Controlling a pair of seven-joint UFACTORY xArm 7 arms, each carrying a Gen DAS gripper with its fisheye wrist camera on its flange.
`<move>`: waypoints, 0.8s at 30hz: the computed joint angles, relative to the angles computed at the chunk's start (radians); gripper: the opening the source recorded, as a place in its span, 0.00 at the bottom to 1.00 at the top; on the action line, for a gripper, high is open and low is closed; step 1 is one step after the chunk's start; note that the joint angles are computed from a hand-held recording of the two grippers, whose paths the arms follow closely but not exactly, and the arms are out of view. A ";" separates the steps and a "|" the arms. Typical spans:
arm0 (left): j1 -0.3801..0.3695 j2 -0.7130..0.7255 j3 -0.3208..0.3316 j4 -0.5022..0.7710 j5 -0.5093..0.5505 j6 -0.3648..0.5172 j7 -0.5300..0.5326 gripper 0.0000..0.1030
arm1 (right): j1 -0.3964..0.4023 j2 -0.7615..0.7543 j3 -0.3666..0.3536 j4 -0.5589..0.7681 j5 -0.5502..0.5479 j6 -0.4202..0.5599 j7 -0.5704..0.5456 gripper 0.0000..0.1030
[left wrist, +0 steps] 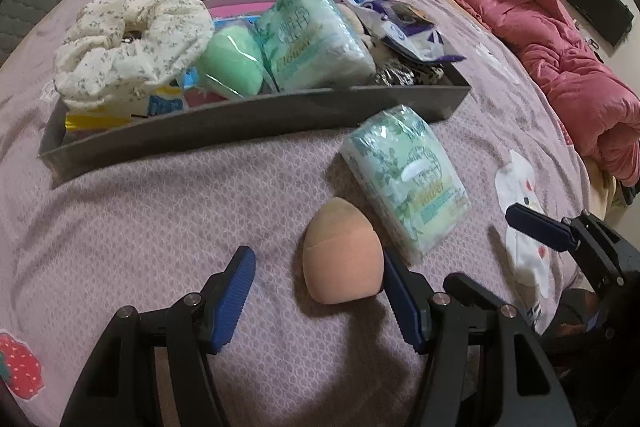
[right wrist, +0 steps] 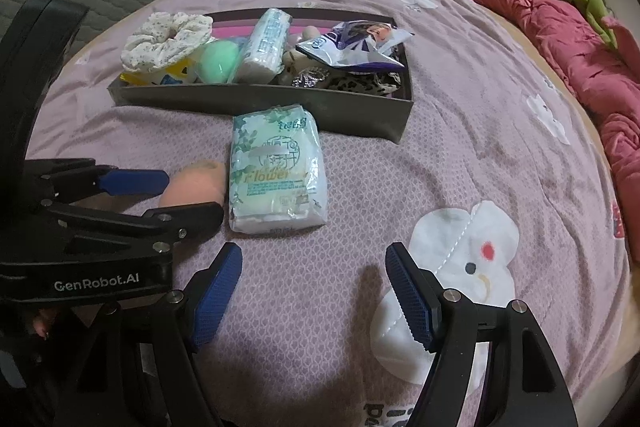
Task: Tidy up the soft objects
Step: 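Move the left tool to the peach makeup sponge while the right tool approaches the second tissue pack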
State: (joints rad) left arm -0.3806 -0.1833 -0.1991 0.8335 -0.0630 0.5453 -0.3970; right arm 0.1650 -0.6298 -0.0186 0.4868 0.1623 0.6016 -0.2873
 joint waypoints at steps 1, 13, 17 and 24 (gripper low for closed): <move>0.001 -0.003 0.002 -0.002 -0.001 0.000 0.002 0.62 | 0.001 0.008 0.004 0.002 -0.002 -0.008 0.001 0.73; -0.005 -0.049 0.049 -0.044 -0.149 0.010 0.118 0.62 | 0.052 0.115 0.004 0.025 0.038 -0.130 -0.032 0.73; -0.003 -0.059 0.053 -0.053 -0.174 0.009 0.146 0.63 | 0.053 0.153 0.011 0.031 0.030 -0.171 -0.040 0.73; -0.005 -0.076 0.060 -0.064 -0.209 0.028 0.212 0.63 | 0.049 0.221 0.012 0.033 0.010 -0.266 -0.062 0.73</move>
